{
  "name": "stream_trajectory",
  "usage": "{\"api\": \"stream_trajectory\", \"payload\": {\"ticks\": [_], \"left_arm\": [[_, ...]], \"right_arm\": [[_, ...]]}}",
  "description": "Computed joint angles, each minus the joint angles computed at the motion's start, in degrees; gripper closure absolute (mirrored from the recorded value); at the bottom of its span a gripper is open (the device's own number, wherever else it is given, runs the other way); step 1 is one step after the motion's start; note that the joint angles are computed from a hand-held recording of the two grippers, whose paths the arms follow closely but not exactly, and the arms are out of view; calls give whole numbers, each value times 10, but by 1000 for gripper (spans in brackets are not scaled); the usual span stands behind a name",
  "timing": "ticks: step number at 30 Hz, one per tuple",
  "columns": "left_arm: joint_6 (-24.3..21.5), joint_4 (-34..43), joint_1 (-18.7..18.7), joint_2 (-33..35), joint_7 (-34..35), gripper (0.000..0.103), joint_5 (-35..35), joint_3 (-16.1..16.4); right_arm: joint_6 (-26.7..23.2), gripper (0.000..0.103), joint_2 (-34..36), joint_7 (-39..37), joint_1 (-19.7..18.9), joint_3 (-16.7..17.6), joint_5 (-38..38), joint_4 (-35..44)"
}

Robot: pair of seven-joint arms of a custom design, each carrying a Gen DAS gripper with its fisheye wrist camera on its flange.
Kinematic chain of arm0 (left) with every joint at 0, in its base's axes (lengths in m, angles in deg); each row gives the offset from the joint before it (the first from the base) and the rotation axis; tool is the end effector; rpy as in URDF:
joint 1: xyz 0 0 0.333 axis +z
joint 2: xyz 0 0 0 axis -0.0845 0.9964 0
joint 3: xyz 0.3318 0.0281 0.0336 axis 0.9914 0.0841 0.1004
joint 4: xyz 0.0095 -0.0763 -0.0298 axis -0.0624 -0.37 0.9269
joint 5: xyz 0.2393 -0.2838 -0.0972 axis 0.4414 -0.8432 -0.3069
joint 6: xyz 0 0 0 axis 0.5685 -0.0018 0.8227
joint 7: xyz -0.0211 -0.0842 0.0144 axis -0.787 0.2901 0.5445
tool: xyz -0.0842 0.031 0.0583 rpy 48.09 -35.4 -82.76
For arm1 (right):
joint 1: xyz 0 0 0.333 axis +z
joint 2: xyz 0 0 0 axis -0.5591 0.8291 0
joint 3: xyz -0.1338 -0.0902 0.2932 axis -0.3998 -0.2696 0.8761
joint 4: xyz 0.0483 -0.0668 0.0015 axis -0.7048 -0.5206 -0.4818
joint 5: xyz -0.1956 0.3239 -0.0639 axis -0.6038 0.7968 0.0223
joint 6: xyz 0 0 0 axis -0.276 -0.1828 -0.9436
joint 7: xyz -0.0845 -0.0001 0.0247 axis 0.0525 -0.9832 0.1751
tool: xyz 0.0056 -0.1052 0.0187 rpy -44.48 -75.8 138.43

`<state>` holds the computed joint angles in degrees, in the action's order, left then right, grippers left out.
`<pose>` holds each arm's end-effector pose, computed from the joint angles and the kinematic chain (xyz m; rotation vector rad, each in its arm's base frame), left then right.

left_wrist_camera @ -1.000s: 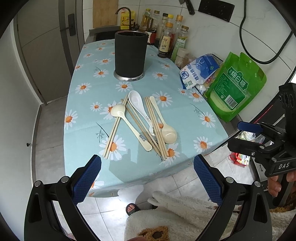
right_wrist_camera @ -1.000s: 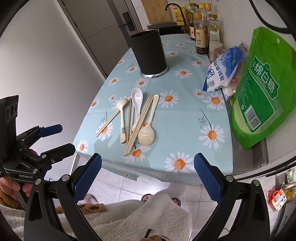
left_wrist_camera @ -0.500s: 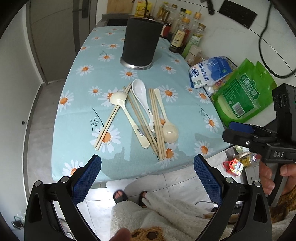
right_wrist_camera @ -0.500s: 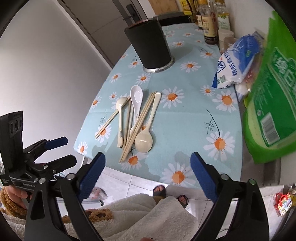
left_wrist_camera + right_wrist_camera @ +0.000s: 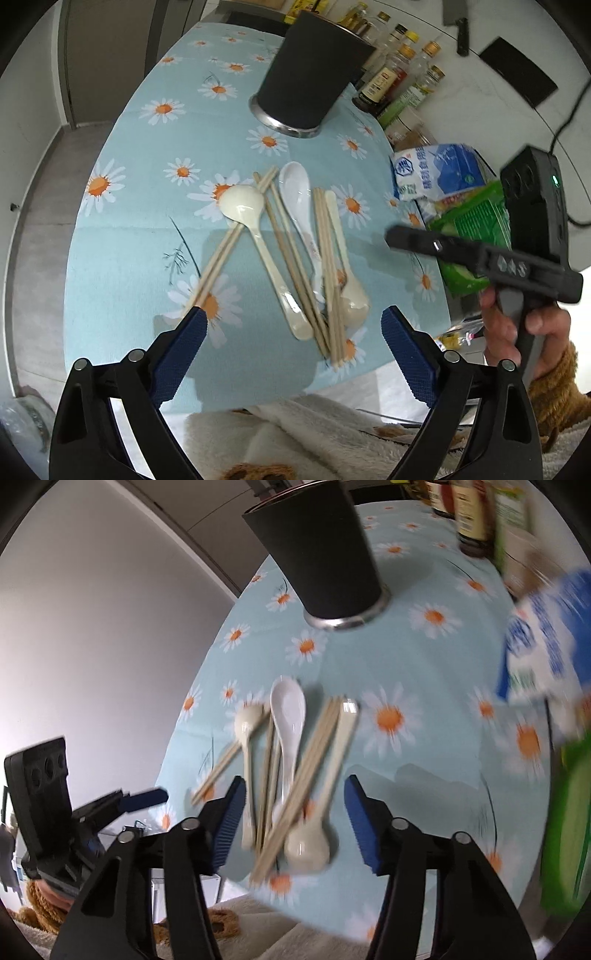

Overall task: Organize utensils
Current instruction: 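Lower the right tool onto the white ceramic spoon and close on it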

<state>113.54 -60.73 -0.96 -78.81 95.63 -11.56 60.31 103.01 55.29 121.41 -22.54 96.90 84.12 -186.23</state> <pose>0.5381 -0.0150 0.3585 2.1866 -2.0253 0.9362 0.6475 0.2307 0.3673 -2.0838 1.4148 0.2864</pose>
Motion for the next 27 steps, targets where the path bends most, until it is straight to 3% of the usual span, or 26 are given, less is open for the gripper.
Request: {"api": "stream_trajectory", "payload": {"ticks": [4, 8, 13, 18, 20, 23, 27], "left_arm": [[-21, 15, 18, 15, 17, 11, -20, 8], [-36, 24, 38, 27, 37, 11, -28, 12], [-58, 47, 61, 51, 56, 11, -29, 12], [-88, 75, 79, 71, 67, 11, -12, 6], [-94, 82, 83, 75, 75, 11, -2, 4], [-100, 94, 88, 86, 71, 11, 13, 3], [-103, 104, 97, 93, 73, 11, 10, -3]], "right_arm": [[-33, 60, 81, 22, 21, -7, -59, 114], [-82, 62, 163, 55, 42, -20, -137, 231], [-141, 69, 222, 68, 31, -5, -152, 324], [-167, 76, 245, 75, 37, -2, -160, 363], [-169, 87, 246, 76, 40, -1, -162, 365], [-171, 96, 244, 73, 37, 4, -155, 360], [-144, 97, 223, 60, 34, 4, -148, 331]]}}
